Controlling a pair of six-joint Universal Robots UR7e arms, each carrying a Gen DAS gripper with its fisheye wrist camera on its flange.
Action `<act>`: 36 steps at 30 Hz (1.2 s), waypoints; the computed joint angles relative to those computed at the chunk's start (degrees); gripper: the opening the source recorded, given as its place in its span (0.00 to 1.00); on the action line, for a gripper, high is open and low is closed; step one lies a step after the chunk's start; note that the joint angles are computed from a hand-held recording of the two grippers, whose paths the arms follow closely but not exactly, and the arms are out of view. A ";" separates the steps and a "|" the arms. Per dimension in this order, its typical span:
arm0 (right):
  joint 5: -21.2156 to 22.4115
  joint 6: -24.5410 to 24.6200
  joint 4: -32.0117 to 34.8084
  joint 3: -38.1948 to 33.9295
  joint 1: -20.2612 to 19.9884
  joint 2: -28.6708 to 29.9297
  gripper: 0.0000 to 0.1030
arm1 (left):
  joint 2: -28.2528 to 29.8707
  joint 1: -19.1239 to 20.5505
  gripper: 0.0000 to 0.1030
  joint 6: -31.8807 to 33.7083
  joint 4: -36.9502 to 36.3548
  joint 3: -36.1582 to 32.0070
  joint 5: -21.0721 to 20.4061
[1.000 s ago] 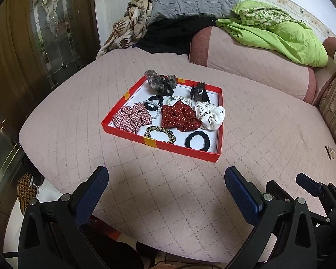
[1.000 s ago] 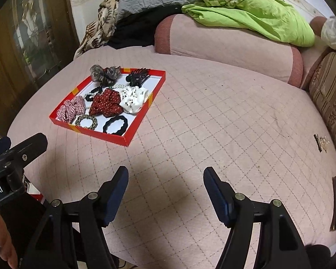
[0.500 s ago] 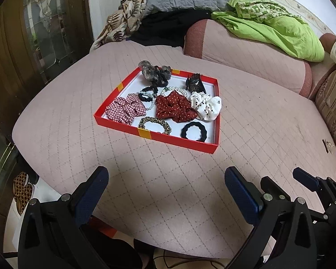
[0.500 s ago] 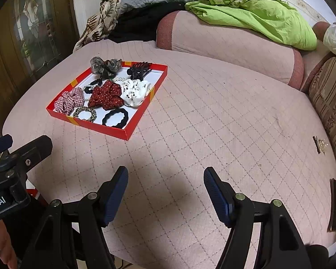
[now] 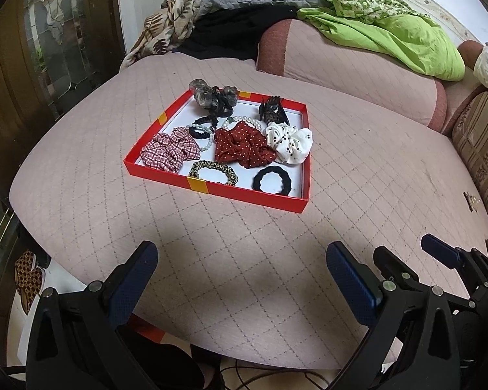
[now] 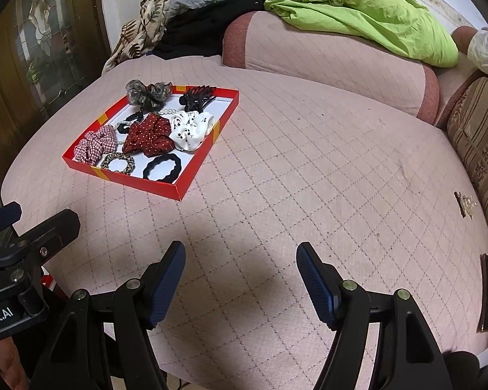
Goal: Organize jewelry
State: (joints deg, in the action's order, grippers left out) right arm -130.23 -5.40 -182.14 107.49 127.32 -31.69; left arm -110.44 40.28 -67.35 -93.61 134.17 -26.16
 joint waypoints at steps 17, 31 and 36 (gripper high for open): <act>0.45 -0.42 0.18 -0.03 -0.35 0.00 0.74 | 0.32 1.59 1.00 2.99 -3.48 0.20 -1.94; 0.50 -0.01 0.80 -0.33 -0.10 0.40 0.74 | 0.66 2.58 1.00 3.81 -4.53 0.07 -2.65; 0.53 0.01 0.78 -0.28 -0.15 0.40 0.74 | 0.83 2.87 1.00 4.25 -4.95 0.17 -2.99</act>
